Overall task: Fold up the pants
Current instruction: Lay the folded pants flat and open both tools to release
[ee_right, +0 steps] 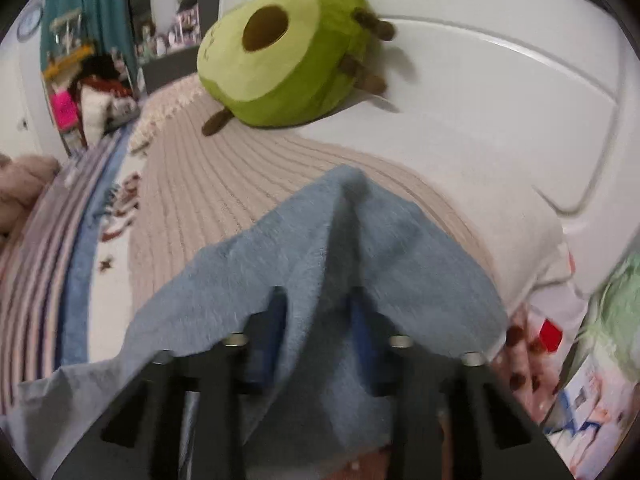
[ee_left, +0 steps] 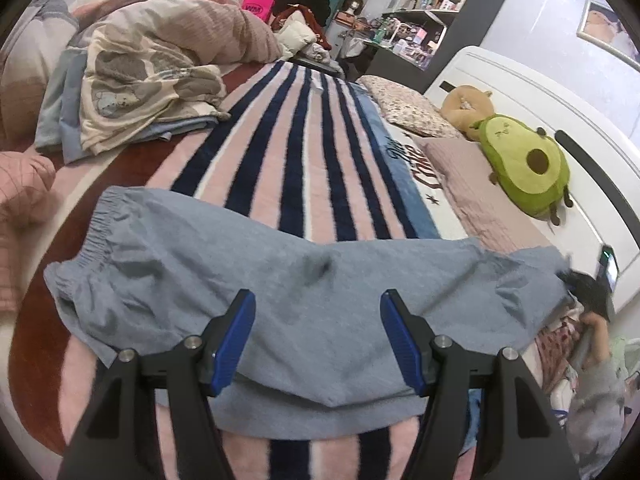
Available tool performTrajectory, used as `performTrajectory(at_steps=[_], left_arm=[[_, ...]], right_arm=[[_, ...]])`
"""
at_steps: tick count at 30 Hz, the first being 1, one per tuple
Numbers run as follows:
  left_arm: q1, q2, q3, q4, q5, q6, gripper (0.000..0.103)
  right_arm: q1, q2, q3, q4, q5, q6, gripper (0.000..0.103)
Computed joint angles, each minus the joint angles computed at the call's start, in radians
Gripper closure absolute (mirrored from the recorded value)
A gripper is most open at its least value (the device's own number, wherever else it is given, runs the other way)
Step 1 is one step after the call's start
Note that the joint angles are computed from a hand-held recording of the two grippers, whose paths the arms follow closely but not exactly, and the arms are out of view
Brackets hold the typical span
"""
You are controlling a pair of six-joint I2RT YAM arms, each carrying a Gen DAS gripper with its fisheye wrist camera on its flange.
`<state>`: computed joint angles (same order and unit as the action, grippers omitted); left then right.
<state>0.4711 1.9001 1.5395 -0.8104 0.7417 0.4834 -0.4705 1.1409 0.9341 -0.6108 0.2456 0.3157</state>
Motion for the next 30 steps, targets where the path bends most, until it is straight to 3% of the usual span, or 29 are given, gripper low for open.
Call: performTrajectory(at_steps=[6, 11, 16, 18, 19, 25, 30], left_arm=[[0.009, 0.059, 0.054, -0.019, 0.025, 0.004, 0.042], [0.016, 0.088, 0.083, -0.022, 0.03, -0.01, 0.042], [0.022, 0.1, 0.103, -0.024, 0.032, -0.025, 0.042], [0.024, 0.099, 0.104, -0.027, 0.036, -0.025, 0.042], [0.025, 0.097, 0.102, -0.026, 0.037, -0.023, 0.042], [0.034, 0.092, 0.093, -0.025, 0.021, -0.014, 0.042], [0.051, 0.095, 0.086, 0.008, -0.019, -0.056, 0.039]], right_arm=[[-0.053, -0.136, -0.061, 0.003, -0.103, 0.049, 0.1], [-0.032, -0.138, 0.02, 0.049, -0.213, 0.042, 0.102], [-0.026, -0.164, 0.108, 0.135, -0.457, 0.026, 0.102], [-0.04, -0.204, 0.09, 0.153, -0.46, -0.012, 0.102], [-0.068, -0.215, 0.074, 0.139, -0.442, -0.03, 0.102], [-0.49, -0.216, -0.129, 0.087, -0.637, -0.061, 0.102], [-0.637, -0.185, -0.213, 0.156, -0.698, -0.1, 0.102]])
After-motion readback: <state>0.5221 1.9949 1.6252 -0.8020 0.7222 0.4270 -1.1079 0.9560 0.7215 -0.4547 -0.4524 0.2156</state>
